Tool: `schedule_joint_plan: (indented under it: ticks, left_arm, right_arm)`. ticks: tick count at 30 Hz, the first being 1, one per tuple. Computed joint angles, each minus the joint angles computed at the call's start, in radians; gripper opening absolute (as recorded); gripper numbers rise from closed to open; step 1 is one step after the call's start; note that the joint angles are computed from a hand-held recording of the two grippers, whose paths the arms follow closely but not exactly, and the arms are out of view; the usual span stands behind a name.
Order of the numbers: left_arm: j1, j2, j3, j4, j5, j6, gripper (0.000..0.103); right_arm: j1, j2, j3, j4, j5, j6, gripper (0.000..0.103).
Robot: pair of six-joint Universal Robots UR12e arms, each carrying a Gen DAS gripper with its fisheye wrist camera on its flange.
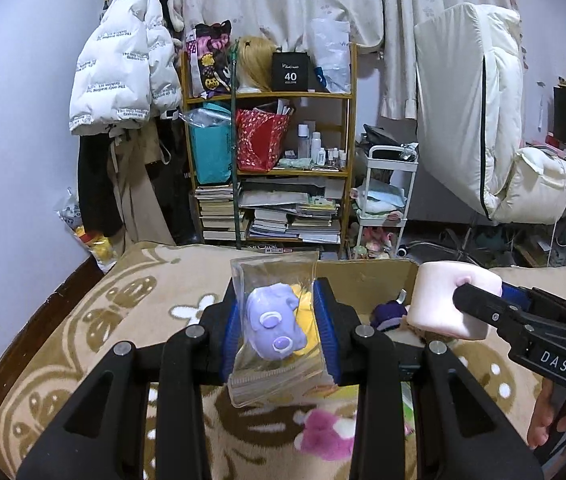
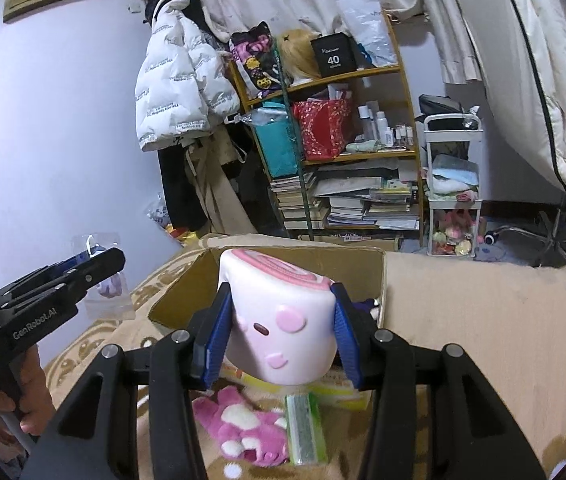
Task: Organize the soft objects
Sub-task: 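Drop bagged item from left tool while right tool drops pig cushion into box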
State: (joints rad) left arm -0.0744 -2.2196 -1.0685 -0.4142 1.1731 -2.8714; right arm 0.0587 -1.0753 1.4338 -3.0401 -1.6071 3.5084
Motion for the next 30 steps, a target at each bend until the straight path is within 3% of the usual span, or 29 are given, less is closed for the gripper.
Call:
schedule_joint_plan:
  ticks: [7,21,22,24,30]
  left_arm:
    - [-0.02,-0.051,0.059,-0.036,0.023,0.031,0.033]
    - [-0.031,-0.114,0.151,-0.186,0.045,0.011,0.036]
    - [-0.032,-0.118,0.159,-0.203,0.051,0.014,0.037]
    - [-0.032,-0.12,0.166,-0.229,0.066,0.016,0.05]
    - [-0.026,-0.115,0.162,-0.236,0.08,-0.018,0.062]
  right_arm:
    - [-0.01,0.038,-0.043,0.015,0.027,-0.028,0.05]
    - [-0.044,0.076,-0.068,0.044,0.108,0.083,0.059]
    - [-0.044,0.076,-0.069,0.05,0.109,0.084,0.06]
    - [-0.047,0.076,-0.066,0.05,0.119,0.092,0.062]
    - [-0.048,0.071,-0.052,0.024,0.116,0.107,0.076]
